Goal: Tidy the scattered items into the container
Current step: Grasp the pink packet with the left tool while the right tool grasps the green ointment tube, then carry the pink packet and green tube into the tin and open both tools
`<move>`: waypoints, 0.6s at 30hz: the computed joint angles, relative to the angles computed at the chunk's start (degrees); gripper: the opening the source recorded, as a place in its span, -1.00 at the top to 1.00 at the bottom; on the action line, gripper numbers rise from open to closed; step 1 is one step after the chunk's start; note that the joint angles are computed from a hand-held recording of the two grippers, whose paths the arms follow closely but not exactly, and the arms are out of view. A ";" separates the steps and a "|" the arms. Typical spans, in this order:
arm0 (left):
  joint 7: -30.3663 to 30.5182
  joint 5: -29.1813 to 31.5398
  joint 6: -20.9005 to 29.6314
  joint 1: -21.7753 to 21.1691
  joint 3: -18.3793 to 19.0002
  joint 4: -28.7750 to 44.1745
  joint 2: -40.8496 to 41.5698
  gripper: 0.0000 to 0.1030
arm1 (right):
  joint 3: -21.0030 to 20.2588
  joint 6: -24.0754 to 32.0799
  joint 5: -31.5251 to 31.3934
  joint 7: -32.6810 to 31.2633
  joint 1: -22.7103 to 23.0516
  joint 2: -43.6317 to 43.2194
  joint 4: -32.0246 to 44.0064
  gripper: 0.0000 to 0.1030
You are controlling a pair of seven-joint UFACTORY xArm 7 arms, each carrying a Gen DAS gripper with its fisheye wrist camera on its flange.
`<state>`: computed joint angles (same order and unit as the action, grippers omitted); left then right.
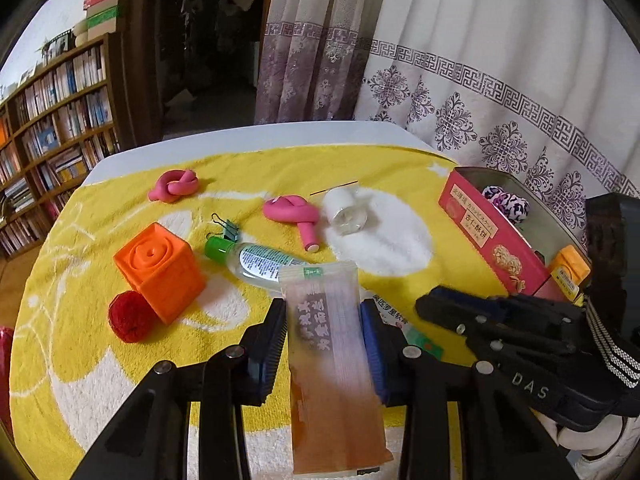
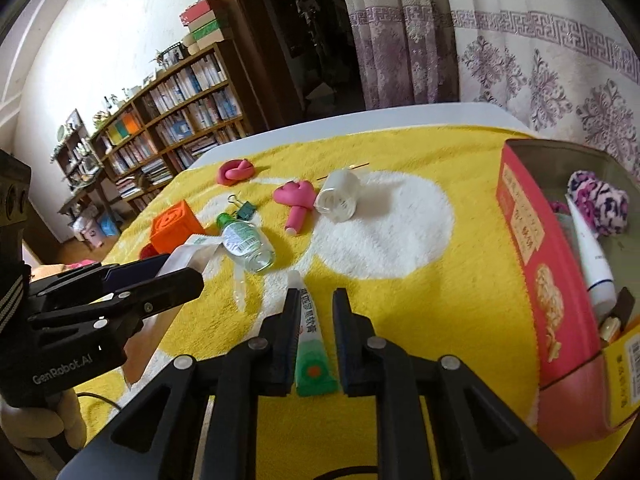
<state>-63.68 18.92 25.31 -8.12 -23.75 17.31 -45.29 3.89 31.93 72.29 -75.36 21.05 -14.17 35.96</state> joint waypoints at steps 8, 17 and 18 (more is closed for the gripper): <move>-1.15 -0.89 0.16 -1.16 0.20 -1.45 -2.02 0.25 | 5.39 -9.80 -16.39 9.38 2.07 3.42 -0.57 0.52; -0.91 -2.43 -1.27 -1.98 0.79 -2.67 -4.46 0.24 | -1.12 -8.69 -7.52 3.08 5.97 0.75 -1.70 0.58; -0.82 -2.43 -1.26 -1.85 0.61 -2.36 -4.33 0.24 | -1.44 -8.10 -6.12 2.27 5.59 -0.34 -1.92 0.58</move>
<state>-64.49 16.49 24.06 -9.98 -23.14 14.94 -49.62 2.46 23.83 66.16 -73.09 26.64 -14.51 34.04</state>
